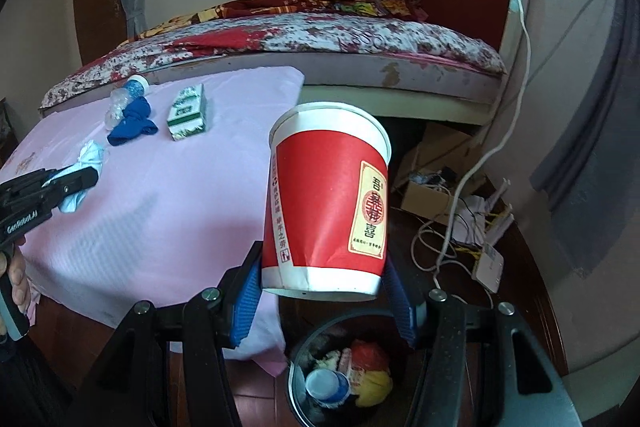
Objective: Collect trash
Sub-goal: 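Carry the red cup and light blue cloth over the black bucket, then open both tools to drop the red cup and cloth into the bucket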
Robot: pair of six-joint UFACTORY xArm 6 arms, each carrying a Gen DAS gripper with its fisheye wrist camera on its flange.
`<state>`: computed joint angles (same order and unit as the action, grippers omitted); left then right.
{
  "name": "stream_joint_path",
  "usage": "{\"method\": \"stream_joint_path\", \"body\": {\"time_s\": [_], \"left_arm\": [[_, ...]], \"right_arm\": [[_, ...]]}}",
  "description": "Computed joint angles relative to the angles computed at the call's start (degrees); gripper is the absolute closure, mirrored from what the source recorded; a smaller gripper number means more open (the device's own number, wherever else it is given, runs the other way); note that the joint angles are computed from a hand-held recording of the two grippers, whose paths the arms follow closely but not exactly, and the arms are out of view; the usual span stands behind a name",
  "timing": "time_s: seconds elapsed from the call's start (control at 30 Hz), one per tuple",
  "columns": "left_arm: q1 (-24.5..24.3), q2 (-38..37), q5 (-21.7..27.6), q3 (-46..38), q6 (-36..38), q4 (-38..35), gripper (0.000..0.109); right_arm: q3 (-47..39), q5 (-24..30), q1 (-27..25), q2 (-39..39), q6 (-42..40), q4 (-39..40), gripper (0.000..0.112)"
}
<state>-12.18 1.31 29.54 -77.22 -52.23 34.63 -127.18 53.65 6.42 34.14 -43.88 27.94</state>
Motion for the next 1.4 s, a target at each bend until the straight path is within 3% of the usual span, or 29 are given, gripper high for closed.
{"method": "stream_joint_path", "body": {"time_s": [0.23, 0.67, 1.3, 1.37, 1.4], "left_arm": [[-5.5, 2.9, 2.3, -3.4, 0.4, -2.0, 0.089], [-14.5, 16.5, 3.8, -17.8, 8.9, -16.1, 0.089], [-15.0, 33.0, 11.1, -32.7, 25.4, -38.7, 0.086], [-14.7, 33.7, 10.6, -33.0, 26.4, -41.3, 0.079], [-14.7, 34.1, 10.6, -33.3, 25.6, -41.5, 0.059]], "right_arm": [[4.4, 0.7, -3.7, -2.1, -3.1, 0.7, 0.054], [6.9, 4.2, -10.0, -1.0, -8.0, 0.0, 0.054], [5.7, 8.5, -11.3, 6.5, -10.7, -9.7, 0.053], [4.3, 9.6, -11.0, 7.6, -11.3, -10.3, 0.05], [4.6, 8.6, -10.5, 7.7, -11.6, -11.7, 0.044]]}}
